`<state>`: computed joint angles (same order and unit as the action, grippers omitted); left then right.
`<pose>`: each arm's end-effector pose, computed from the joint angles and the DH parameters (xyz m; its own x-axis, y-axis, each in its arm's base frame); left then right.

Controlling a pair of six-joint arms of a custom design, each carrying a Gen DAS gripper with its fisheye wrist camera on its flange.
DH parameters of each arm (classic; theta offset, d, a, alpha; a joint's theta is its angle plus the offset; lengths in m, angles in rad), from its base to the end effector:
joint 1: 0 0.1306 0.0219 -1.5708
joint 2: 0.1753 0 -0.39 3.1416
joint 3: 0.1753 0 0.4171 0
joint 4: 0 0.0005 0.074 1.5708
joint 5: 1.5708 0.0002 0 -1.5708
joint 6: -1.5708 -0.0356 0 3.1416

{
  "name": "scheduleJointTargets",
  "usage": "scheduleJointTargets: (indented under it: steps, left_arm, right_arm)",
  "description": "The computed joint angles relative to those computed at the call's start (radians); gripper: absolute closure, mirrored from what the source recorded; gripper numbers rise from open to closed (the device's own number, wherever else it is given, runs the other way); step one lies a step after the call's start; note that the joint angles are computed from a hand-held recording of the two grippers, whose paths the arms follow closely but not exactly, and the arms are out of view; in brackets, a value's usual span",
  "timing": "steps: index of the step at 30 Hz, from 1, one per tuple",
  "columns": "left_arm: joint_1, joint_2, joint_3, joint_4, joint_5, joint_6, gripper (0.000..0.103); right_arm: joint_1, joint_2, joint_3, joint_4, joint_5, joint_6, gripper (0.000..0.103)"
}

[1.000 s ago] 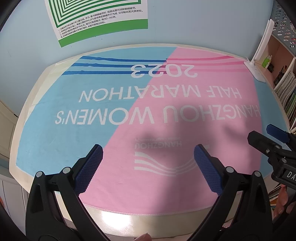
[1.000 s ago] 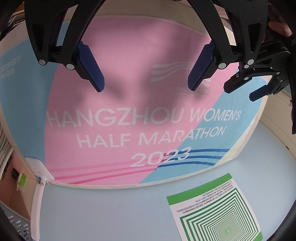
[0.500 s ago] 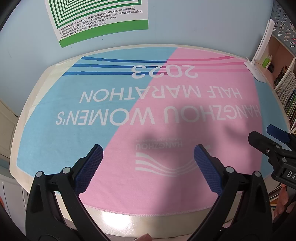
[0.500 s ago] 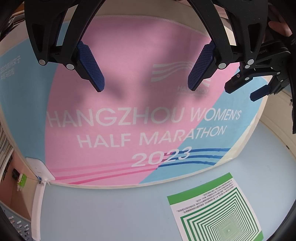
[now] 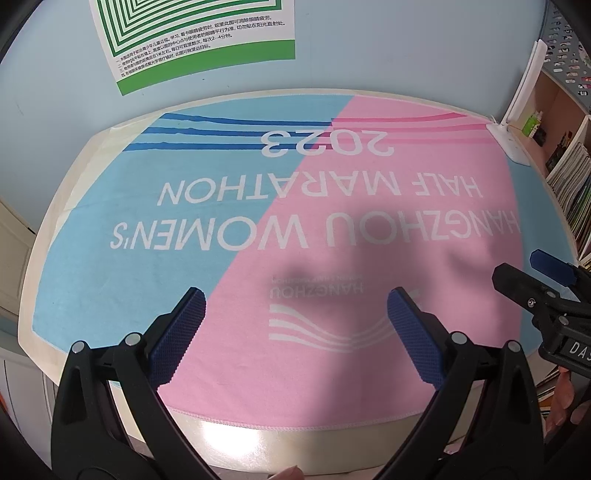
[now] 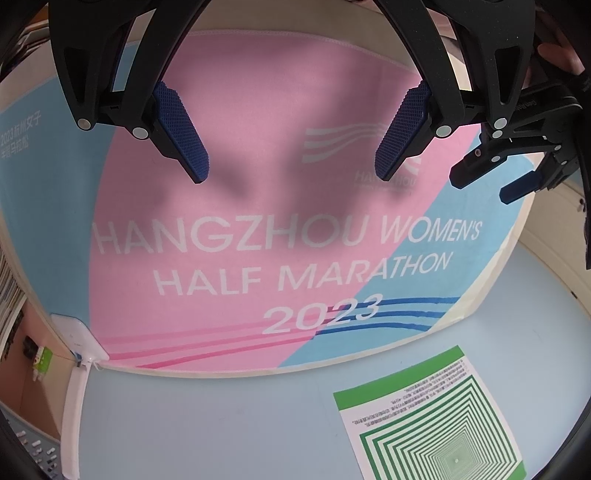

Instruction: Collect trash

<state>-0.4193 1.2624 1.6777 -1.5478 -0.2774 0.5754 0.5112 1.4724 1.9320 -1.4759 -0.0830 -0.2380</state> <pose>0.3669 -0.1534 0.5873 -0.8492 -0.1945 -0.4910 -0.2106 0.9773 -0.0229 0.4202 0.2385 0.6113 -0.8445 -0.2043 -0.4951 -0.3360 0.9220 0.1926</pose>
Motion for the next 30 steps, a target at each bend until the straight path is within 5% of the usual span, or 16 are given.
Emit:
scheduleJointTargets:
  steps: [30]
  left_arm:
    - [-0.003,0.012,0.014,-0.006,-0.001,0.000,0.007]
  right_arm:
    - [-0.003,0.003,0.002,0.002,-0.004,0.003,0.012]
